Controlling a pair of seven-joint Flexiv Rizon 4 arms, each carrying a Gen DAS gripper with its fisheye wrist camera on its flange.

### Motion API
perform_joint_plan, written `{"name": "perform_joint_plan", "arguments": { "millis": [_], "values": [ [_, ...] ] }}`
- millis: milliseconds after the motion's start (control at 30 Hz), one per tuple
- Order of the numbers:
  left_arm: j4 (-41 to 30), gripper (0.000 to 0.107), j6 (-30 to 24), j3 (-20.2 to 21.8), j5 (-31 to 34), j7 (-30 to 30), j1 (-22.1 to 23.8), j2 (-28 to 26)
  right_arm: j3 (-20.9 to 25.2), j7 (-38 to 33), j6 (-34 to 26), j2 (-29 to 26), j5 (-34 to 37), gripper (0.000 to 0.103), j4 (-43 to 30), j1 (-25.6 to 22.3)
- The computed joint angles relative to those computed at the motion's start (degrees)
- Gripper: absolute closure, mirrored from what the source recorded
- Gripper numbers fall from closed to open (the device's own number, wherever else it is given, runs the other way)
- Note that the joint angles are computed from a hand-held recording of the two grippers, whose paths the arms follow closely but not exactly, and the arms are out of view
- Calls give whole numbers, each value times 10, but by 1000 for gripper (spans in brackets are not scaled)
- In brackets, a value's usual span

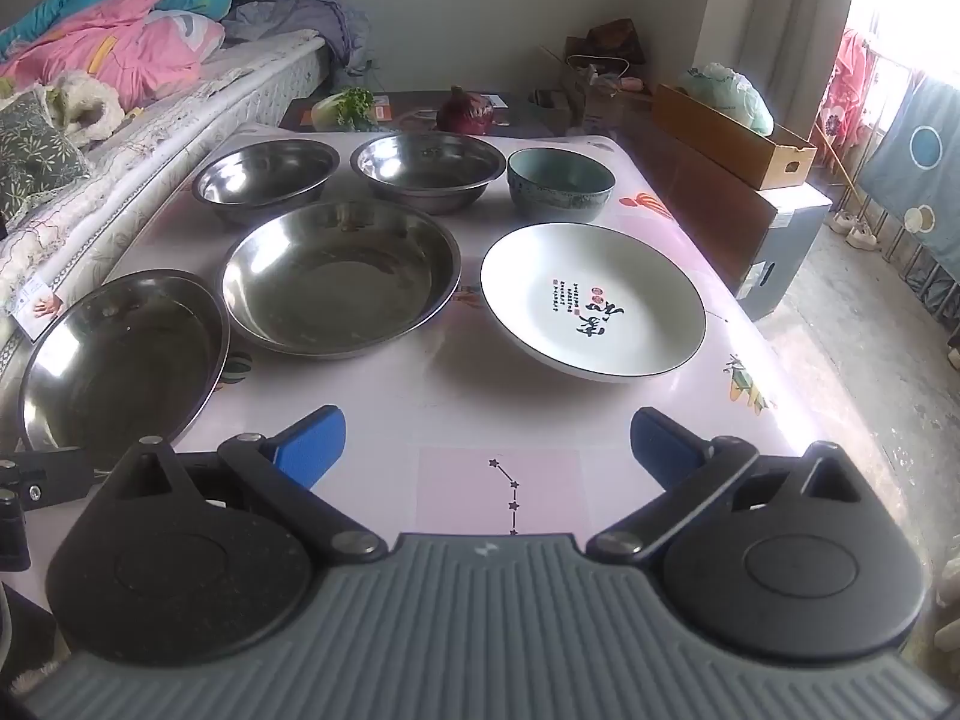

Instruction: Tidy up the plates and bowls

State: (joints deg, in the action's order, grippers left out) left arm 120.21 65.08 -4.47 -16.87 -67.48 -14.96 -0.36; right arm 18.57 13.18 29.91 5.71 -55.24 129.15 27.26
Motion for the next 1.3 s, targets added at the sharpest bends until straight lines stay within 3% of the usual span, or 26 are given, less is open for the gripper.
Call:
{"name": "perform_joint_plan", "arguments": {
  "millis": [500, 800, 1300],
  "values": [
    [1, 4, -7, 5, 5, -15, 7, 3, 0, -11, 1, -4, 9, 1, -9, 3],
    [-1, 4, -6, 6, 10, -24, 9, 3, 1, -22, -30, -19, 3, 1, -25, 15],
    [1, 4, -8, 8, 14, -25, 14, 2, -5, -32, 8, -35, 18, 1, -31, 22]
  ]
}}
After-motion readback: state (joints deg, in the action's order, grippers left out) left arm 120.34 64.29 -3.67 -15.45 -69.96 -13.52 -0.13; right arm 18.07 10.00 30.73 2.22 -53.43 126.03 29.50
